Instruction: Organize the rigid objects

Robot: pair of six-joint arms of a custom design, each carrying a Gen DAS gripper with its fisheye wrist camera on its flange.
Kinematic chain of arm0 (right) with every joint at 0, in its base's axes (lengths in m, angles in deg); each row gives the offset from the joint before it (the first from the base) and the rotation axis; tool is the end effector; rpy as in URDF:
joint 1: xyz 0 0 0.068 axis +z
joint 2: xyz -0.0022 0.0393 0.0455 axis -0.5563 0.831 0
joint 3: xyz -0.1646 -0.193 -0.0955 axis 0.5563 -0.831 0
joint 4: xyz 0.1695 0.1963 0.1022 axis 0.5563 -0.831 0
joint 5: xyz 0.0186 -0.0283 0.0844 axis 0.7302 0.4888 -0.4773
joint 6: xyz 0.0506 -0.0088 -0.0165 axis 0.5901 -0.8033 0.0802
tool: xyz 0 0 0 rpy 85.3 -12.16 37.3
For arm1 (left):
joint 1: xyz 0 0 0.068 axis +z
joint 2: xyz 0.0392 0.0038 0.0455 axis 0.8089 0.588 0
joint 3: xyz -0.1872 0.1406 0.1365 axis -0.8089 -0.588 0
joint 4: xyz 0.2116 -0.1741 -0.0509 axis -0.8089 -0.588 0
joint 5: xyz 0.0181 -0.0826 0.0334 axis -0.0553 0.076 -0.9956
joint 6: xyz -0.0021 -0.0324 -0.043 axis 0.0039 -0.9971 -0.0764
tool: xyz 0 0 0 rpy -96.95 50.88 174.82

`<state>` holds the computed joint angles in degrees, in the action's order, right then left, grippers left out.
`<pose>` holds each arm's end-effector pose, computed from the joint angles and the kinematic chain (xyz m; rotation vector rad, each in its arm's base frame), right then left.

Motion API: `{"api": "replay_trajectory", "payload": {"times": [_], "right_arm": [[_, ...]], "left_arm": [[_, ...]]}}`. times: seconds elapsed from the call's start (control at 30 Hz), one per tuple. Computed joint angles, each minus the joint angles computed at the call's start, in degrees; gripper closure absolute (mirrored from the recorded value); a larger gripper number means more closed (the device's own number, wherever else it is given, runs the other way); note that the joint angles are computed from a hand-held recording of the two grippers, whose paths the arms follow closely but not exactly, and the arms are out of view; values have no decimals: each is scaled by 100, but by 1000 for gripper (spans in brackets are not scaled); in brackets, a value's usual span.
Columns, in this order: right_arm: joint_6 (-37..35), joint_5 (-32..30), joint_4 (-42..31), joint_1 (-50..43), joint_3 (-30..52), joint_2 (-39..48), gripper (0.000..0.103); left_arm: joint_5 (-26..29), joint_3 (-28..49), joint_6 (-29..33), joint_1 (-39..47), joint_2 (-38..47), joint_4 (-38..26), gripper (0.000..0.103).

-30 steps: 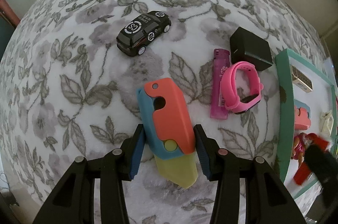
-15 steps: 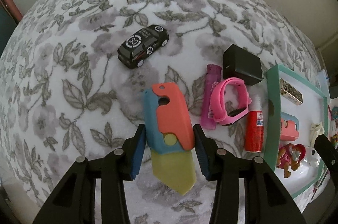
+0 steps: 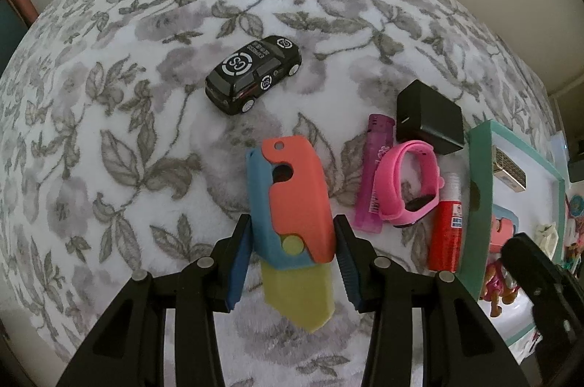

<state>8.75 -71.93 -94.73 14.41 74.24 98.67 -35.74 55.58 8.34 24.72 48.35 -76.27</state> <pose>0.1995 0.2114 0.2670 0.1146 2.5805 0.3727 0.2375 -0.1330 0.2488 0.0463 2.8957 -0.1864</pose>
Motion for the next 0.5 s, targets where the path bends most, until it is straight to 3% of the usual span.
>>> {"api": "replay_trajectory", "payload": {"times": [0.2,0.33,0.5], "right_arm": [[-354,-6,-135,-11,342,637,84],[-510,-54,-151,-29,527,999,70],[-641,15,-335,-36,833,1432,70]], "left_arm": [[136,-10,117,240,59,90,58],[209,50,274,408,172,125,58],[224,144,478,574,343,202,58]]}}
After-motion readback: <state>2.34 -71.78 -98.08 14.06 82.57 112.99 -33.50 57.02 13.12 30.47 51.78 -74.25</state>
